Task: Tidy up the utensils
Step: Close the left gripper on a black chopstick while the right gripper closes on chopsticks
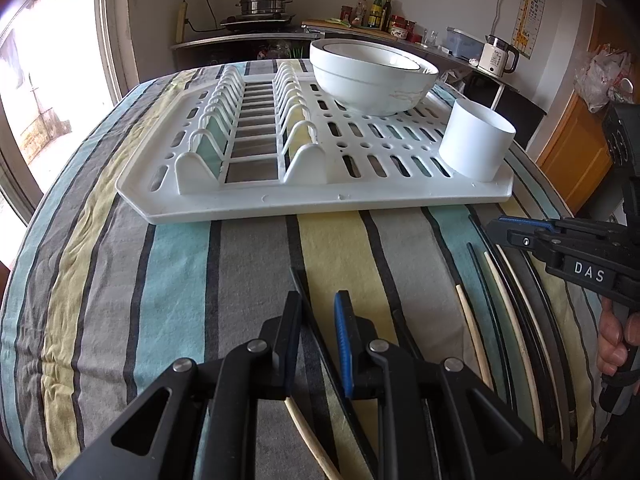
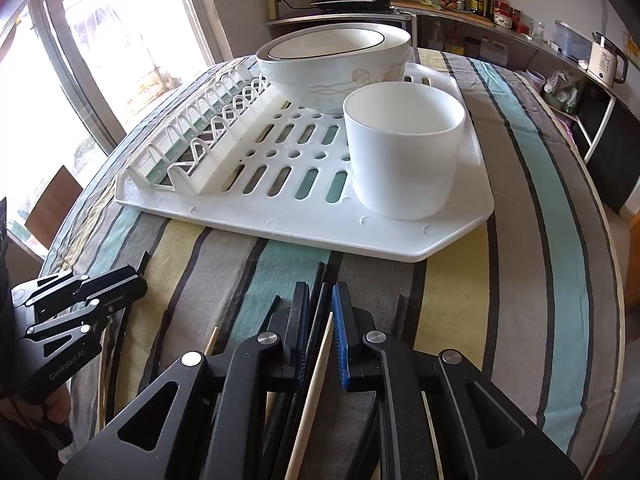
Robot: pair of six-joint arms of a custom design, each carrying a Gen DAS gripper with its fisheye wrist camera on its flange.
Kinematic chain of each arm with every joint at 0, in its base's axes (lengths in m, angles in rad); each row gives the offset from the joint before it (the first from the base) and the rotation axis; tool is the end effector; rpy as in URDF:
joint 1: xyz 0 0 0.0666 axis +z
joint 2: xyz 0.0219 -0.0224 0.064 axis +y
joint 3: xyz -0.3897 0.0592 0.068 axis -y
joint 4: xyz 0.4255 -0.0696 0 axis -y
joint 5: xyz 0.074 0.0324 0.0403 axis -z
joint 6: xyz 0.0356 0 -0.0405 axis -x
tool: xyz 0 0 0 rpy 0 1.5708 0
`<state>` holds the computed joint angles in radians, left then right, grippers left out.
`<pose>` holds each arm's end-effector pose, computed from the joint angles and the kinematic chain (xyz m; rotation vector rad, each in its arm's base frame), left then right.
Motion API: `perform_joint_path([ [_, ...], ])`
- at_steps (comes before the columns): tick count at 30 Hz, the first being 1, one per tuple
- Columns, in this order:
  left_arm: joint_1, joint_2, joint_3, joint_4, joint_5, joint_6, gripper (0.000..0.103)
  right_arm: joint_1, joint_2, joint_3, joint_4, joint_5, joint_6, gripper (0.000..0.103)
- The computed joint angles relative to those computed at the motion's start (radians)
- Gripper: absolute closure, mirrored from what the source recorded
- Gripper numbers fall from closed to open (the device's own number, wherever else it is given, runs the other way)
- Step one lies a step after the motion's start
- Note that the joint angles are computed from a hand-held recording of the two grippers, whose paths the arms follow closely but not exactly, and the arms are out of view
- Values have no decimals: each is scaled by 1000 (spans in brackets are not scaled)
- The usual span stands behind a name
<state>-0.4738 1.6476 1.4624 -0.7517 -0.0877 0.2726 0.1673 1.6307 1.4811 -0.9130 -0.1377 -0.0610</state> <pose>0.5374 -0.2725 0.3473 0.2164 2.5044 -0.1979 0.5779 0.1021 0.3566 -0.1875 2.6343 0.2590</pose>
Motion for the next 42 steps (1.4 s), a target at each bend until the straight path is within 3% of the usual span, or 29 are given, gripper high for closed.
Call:
perform_joint_path([
  [10, 0, -2, -5, 11, 1, 4, 85, 2, -5, -7, -10, 45, 10, 91],
  [17, -12, 7, 10, -11, -37, -15, 85, 46, 17, 26, -43, 120, 81, 95],
  [22, -19, 20, 31, -36, -49, -40, 95, 54, 44, 68, -88, 142, 134, 96],
  [26, -15, 29, 47, -49, -14, -37, 96, 37, 43, 76, -88, 72, 121, 103],
  [35, -20, 25, 52, -47, 18, -41, 96, 16, 47, 99, -124, -9, 104, 103],
  [40, -15, 25, 48, -50, 23, -37, 96, 8, 35, 85, -121, -52, 105, 98],
  [42, -13, 24, 46, -49, 27, -34, 96, 15, 42, 92, -128, -43, 116, 89],
])
